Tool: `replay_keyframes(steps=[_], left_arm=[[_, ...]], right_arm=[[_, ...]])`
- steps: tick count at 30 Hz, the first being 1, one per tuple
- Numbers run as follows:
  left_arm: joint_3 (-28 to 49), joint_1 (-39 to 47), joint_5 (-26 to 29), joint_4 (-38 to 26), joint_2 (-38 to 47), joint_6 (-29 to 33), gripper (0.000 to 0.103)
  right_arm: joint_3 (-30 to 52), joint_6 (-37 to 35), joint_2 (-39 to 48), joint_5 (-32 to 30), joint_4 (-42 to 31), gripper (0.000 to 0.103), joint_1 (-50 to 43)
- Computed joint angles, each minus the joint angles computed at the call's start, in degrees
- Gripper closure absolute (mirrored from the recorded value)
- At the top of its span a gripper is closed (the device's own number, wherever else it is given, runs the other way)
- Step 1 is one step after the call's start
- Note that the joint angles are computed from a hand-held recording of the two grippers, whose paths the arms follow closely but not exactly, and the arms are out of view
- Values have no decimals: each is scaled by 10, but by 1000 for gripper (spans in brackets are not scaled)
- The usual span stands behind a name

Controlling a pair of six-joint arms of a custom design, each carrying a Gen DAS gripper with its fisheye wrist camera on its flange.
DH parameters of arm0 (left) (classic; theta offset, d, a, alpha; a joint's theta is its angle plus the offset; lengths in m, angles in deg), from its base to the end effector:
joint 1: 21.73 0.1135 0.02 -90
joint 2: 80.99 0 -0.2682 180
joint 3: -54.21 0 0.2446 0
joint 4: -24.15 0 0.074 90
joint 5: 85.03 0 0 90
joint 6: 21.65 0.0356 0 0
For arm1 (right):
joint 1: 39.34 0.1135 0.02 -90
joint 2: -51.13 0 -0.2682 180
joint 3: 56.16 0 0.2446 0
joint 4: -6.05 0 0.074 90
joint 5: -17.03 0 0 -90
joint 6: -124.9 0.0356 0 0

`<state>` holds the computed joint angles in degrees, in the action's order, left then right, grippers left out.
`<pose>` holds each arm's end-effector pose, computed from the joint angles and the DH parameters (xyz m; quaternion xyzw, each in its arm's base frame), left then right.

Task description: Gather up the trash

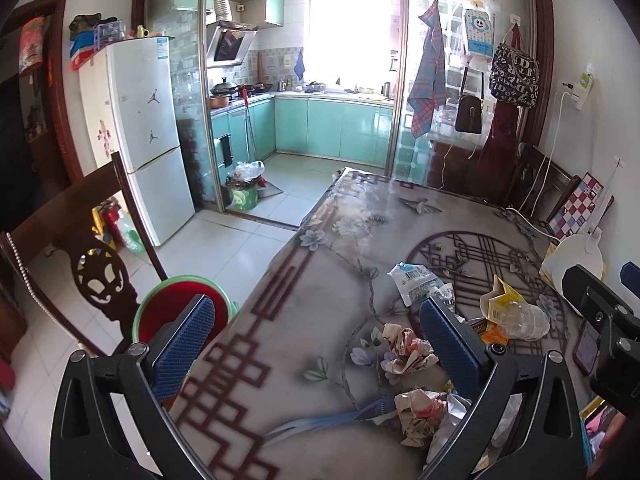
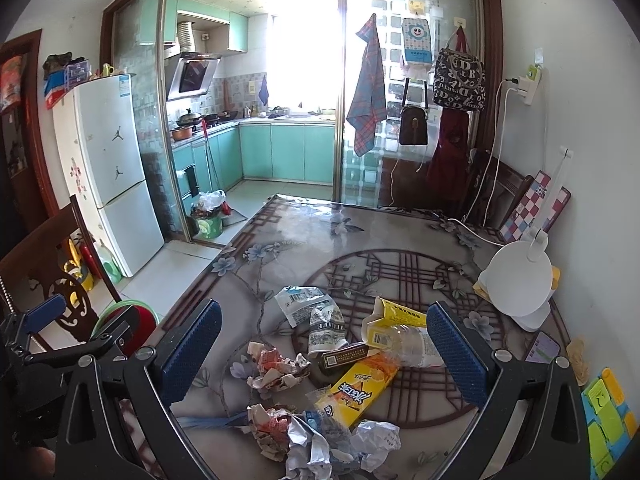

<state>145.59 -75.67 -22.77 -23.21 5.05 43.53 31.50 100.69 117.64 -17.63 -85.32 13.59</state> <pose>0.2038 -0.2517 0.3332 0.1286 0.8830 -0.0811 0.4441 0.1277 0.1205 0.3590 0.1770 0.8581 -0.1023 0.4711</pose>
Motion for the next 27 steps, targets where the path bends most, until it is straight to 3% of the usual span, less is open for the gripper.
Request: replay_keyframes(steps=[6, 12, 20, 27], left_arm=[[0, 2, 12, -1, 0, 5, 0], [5, 10, 45, -19, 10, -3, 0], [45, 13, 65, -80, 44, -37, 0], [37, 8, 53, -89, 45, -43, 0]], right_arm=[[-2, 13, 4, -4, -8, 0, 1], [-9, -16, 15, -49, 4, 0, -27], [-23, -24, 14, -67, 13, 0, -36], [-118, -137, -28, -231, 89, 0, -140]])
